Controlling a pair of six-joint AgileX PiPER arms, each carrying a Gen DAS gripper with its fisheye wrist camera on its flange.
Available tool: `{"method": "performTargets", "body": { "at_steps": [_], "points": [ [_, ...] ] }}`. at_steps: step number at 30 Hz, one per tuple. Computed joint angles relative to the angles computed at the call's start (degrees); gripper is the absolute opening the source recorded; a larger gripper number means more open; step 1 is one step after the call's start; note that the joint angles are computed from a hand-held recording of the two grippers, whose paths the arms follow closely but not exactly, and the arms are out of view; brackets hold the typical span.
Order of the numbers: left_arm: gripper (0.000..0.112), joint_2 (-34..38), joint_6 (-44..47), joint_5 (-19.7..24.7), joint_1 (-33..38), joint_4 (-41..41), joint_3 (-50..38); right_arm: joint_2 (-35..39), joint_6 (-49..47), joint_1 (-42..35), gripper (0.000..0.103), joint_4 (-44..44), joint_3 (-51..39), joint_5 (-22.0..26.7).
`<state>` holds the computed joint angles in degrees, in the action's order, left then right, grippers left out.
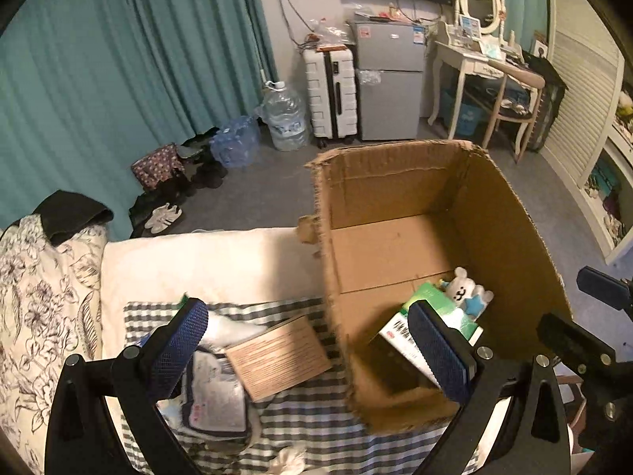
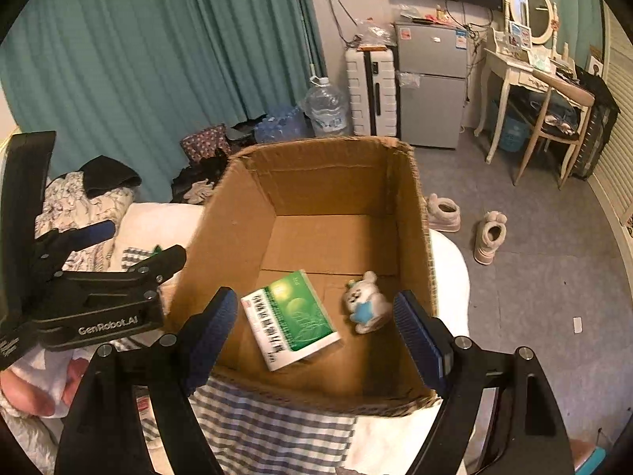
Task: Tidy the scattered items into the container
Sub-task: 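Open both tools to drop the medicine box and figurine into the cardboard box, then move both tools back over the items on the checked cloth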
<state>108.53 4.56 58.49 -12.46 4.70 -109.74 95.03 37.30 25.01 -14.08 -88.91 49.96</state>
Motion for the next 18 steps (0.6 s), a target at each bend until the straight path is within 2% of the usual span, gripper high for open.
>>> {"method": "performTargets", "body": {
  "at_steps": [9,18],
  "points": [
    [0.103,-7.0,6.0,-5.0,11.0,-5.0,10.9,0.6,6.4,9.5,0.081,-5.2,-1.3,-0.3],
    [0.103,-11.0,14.7,-12.8,24.7,-10.0,24.5,5.9,13.3,19.6,0.081,-11.2,-3.9,-1.5]
  ]
}}
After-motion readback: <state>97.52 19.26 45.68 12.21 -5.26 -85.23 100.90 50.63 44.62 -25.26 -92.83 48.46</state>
